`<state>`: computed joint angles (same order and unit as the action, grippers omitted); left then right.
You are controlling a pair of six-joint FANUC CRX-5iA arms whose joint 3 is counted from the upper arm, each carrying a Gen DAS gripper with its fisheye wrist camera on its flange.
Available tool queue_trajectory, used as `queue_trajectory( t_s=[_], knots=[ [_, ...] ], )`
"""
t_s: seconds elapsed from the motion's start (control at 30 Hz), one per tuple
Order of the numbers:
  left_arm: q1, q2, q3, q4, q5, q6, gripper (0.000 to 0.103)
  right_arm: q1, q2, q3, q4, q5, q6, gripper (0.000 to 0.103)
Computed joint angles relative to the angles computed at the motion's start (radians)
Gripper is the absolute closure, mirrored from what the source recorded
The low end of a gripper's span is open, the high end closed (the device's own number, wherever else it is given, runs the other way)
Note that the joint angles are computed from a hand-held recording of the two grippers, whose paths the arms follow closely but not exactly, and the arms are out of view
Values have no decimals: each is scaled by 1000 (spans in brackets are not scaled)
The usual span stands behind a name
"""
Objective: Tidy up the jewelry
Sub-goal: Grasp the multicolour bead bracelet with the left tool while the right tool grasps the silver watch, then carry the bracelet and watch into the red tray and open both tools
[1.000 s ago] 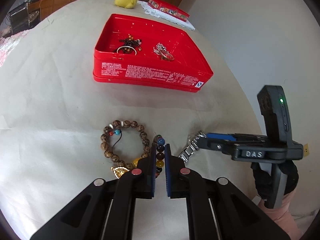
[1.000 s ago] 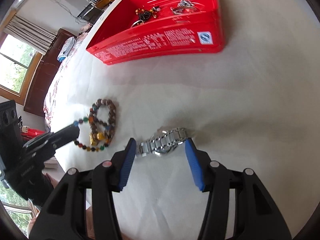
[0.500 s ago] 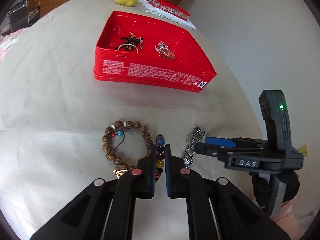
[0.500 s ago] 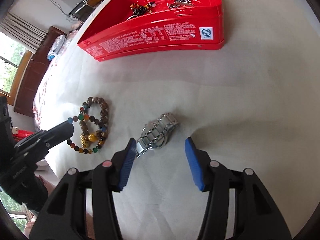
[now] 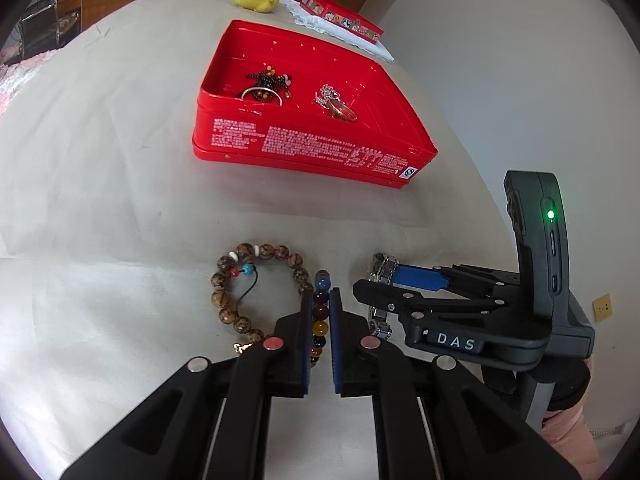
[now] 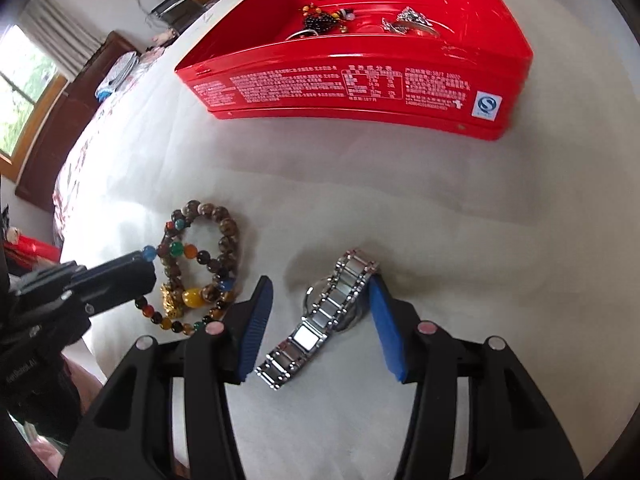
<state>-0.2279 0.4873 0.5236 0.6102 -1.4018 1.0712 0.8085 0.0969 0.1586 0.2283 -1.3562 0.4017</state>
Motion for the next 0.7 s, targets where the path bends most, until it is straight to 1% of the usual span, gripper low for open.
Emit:
queue_trajectory(
  t_s=[0.07,0.1,0.13,0.2,0.27,0.43,0.7],
  knots=[
    [0,0,-2,2,-1,-1,96,16,13,6,27,-27,19,63],
    [1,0,-1,2,-1,-1,96,24,11,3,37,-40,25,64],
    [1,0,-1,3,0,-1,96,32,18,7,50,-53,29,68],
    [1,1,1,3,0,1,96,37,15,2,57,-55,34,71],
    [2,2,3,3,-1,1,96,37,8,-4,57,-48,33,72],
    [0,-3,3,6,6,3,95,30,-42,-39,41,6,13,72],
    [-7,-16,-4,38,24,-8,96,51,-112,-72,103,45,-34,72]
  ],
)
